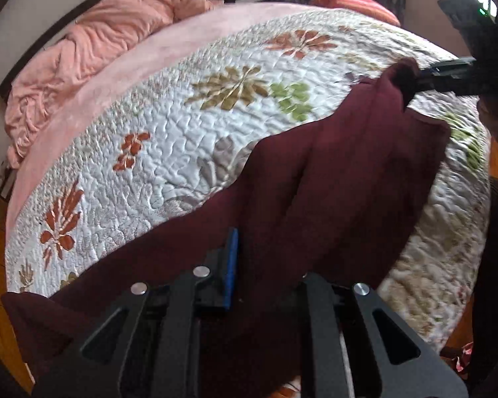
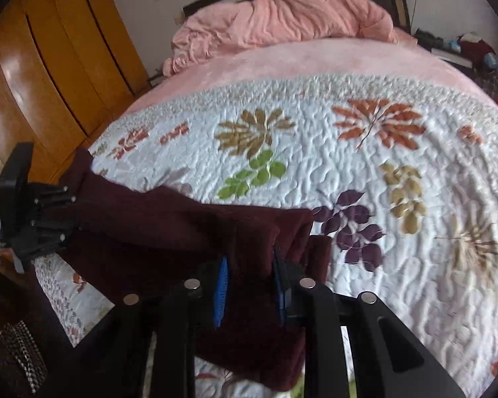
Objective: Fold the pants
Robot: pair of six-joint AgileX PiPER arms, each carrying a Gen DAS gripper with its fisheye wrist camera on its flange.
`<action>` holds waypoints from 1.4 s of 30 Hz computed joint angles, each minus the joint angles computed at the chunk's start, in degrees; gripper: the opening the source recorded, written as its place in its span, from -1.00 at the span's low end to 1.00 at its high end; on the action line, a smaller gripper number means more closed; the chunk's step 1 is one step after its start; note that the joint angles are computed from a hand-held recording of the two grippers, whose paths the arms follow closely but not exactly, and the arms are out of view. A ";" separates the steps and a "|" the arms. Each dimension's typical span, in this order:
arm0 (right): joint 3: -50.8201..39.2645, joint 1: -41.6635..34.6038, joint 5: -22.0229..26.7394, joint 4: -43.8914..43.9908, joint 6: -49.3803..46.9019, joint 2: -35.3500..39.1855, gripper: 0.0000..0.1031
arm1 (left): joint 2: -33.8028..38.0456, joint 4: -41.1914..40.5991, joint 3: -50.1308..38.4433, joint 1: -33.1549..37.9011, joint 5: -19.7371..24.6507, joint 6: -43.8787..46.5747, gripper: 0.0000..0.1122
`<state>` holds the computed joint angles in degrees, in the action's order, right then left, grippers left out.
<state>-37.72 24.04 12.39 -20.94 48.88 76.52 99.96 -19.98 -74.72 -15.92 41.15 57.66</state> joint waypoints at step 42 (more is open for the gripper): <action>-48.59 24.41 16.82 12.67 -6.73 34.03 0.42 | 0.65 -12.54 -3.88 33.02 20.44 -9.30 0.44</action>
<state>-86.32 48.45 29.21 -8.27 42.15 110.55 100.61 -32.51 -78.59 17.10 61.59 48.36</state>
